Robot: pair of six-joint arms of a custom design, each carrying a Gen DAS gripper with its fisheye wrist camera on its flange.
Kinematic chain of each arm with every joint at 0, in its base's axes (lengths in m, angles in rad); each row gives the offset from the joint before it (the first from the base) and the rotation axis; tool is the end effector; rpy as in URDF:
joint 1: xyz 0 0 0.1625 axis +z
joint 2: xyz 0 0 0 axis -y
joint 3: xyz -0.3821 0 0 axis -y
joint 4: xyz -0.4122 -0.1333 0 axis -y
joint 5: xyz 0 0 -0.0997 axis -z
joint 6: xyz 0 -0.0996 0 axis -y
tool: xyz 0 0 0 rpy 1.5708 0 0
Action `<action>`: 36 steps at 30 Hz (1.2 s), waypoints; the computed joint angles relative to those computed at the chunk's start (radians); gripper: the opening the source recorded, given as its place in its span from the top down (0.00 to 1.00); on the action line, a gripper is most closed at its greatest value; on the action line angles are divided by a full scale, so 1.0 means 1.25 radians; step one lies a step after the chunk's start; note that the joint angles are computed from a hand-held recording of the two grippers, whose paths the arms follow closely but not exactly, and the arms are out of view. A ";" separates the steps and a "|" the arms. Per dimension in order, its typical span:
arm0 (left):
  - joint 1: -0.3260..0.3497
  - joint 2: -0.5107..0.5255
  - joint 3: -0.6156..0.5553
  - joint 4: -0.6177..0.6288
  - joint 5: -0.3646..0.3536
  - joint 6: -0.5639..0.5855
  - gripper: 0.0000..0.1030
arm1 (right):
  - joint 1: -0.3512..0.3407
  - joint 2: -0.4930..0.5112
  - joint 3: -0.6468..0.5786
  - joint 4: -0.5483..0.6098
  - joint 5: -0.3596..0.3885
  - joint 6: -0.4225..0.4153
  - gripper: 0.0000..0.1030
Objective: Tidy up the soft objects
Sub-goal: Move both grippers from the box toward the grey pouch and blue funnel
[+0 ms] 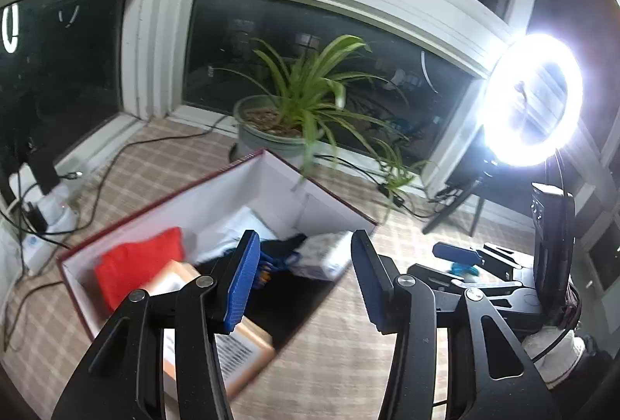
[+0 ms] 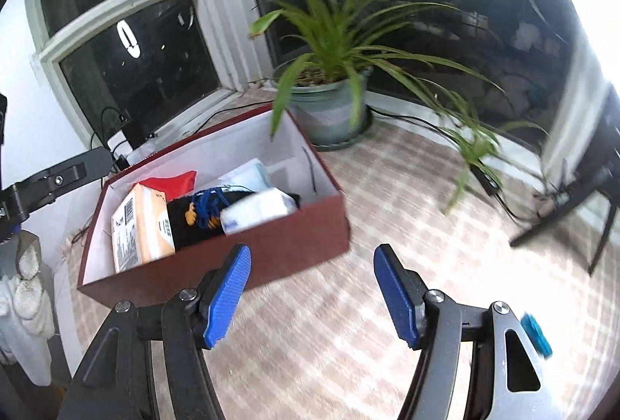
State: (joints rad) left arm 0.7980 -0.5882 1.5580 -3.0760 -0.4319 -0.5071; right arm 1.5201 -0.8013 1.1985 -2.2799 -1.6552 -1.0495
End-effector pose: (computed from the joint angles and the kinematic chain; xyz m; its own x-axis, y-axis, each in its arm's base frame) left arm -0.2992 -0.6273 0.0496 -0.8364 -0.3336 -0.4350 0.2222 0.5191 -0.8253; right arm 0.0857 -0.7766 0.2136 -0.5368 -0.7863 0.3061 -0.8378 0.5396 -0.0832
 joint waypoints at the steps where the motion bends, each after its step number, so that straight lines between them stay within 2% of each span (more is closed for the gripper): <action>1: -0.001 0.002 -0.001 -0.002 -0.006 0.000 0.54 | -0.007 -0.008 0.002 0.005 0.006 0.005 0.39; 9: -0.015 0.033 -0.009 0.005 -0.053 -0.036 0.54 | -0.079 -0.085 0.026 0.014 0.044 0.041 0.39; 17: -0.021 0.071 -0.039 0.035 -0.116 -0.080 0.54 | -0.156 -0.124 0.002 0.020 0.035 0.093 0.39; 23: -0.025 0.086 -0.054 0.067 -0.141 -0.109 0.54 | -0.185 -0.087 -0.078 0.064 0.036 0.133 0.39; 36: -0.026 0.075 -0.045 0.124 -0.148 -0.170 0.54 | -0.194 0.018 -0.206 0.123 0.019 0.160 0.39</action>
